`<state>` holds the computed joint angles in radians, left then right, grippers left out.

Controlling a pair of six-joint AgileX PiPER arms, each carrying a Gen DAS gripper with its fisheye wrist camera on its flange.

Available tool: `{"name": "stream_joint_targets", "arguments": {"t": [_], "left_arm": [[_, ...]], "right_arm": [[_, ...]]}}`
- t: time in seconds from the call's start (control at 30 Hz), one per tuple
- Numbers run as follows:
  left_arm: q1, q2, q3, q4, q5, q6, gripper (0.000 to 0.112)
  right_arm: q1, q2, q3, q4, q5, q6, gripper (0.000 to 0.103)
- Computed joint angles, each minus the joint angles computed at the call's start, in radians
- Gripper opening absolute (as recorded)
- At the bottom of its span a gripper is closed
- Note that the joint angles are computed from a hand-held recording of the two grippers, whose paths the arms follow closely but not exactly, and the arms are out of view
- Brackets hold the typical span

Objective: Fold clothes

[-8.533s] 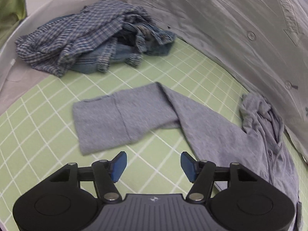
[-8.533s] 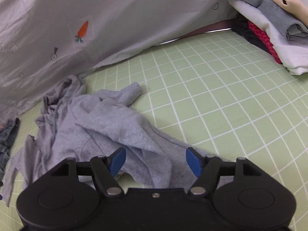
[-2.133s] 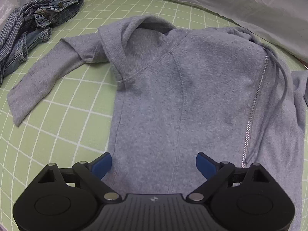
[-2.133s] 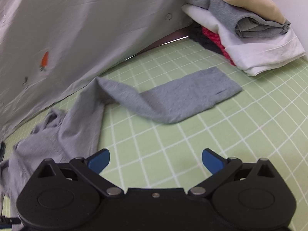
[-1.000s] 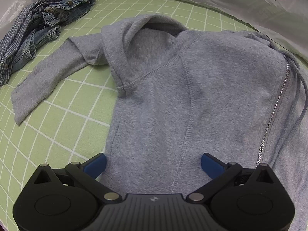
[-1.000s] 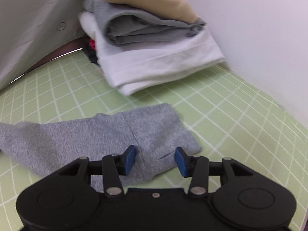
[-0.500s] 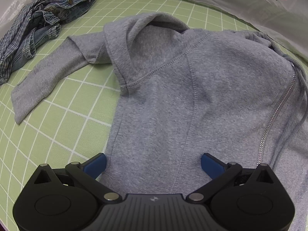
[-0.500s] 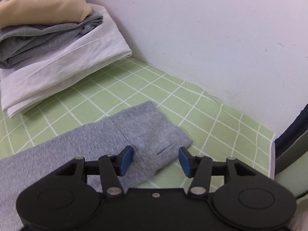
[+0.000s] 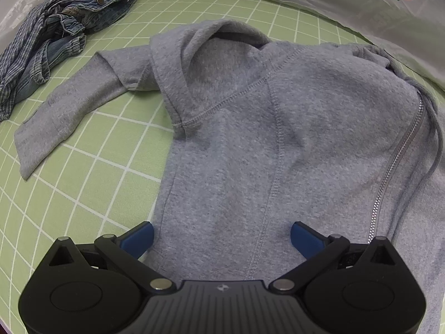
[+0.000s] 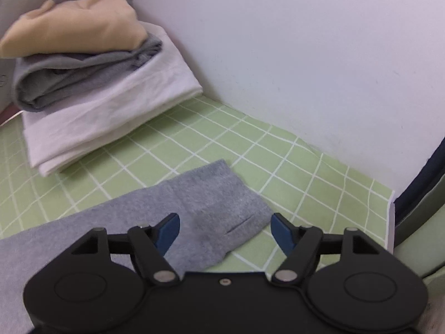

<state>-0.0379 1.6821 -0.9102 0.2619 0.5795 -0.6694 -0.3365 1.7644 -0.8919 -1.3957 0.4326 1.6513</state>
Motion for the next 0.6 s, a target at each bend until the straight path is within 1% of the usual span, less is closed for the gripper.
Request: {"name": "stream_joint_targets", "arguments": {"t": [0.03, 0.1, 0.17, 0.23, 0.33, 0.37, 0.47, 0.6], "left_arm": [[0.012, -0.031, 0.029, -0.022, -0.018, 0.018, 0.103], [0.039, -0.102, 0.089, -0.040, -0.041, 0.044, 0.103], [0.071, -0.176, 0.144, -0.065, -0.058, 0.081, 0.103], [0.100, -0.246, 0.197, -0.010, -0.054, 0.070, 0.103], [0.200, -0.335, 0.250, 0.006, -0.036, 0.146, 0.103], [0.239, -0.363, 0.264, 0.006, -0.031, 0.181, 0.103], [0.390, -0.425, 0.282, -0.042, -0.007, 0.343, 0.103], [0.627, -0.421, 0.268, -0.195, -0.007, 0.638, 0.103]], "right_arm": [[0.024, -0.037, 0.030, 0.007, -0.016, 0.005, 0.076], [0.076, -0.108, 0.079, 0.055, -0.042, -0.017, 0.077], [0.158, -0.174, 0.131, 0.109, -0.055, -0.050, 0.080], [0.261, -0.220, 0.166, 0.191, -0.054, -0.117, 0.083], [0.451, -0.262, 0.199, 0.360, -0.048, -0.234, 0.084], [0.516, -0.268, 0.202, 0.393, -0.036, -0.246, 0.084], [0.730, -0.267, 0.201, 0.457, 0.013, -0.221, 0.084], [0.978, -0.237, 0.162, 0.509, 0.090, -0.129, 0.086]]}}
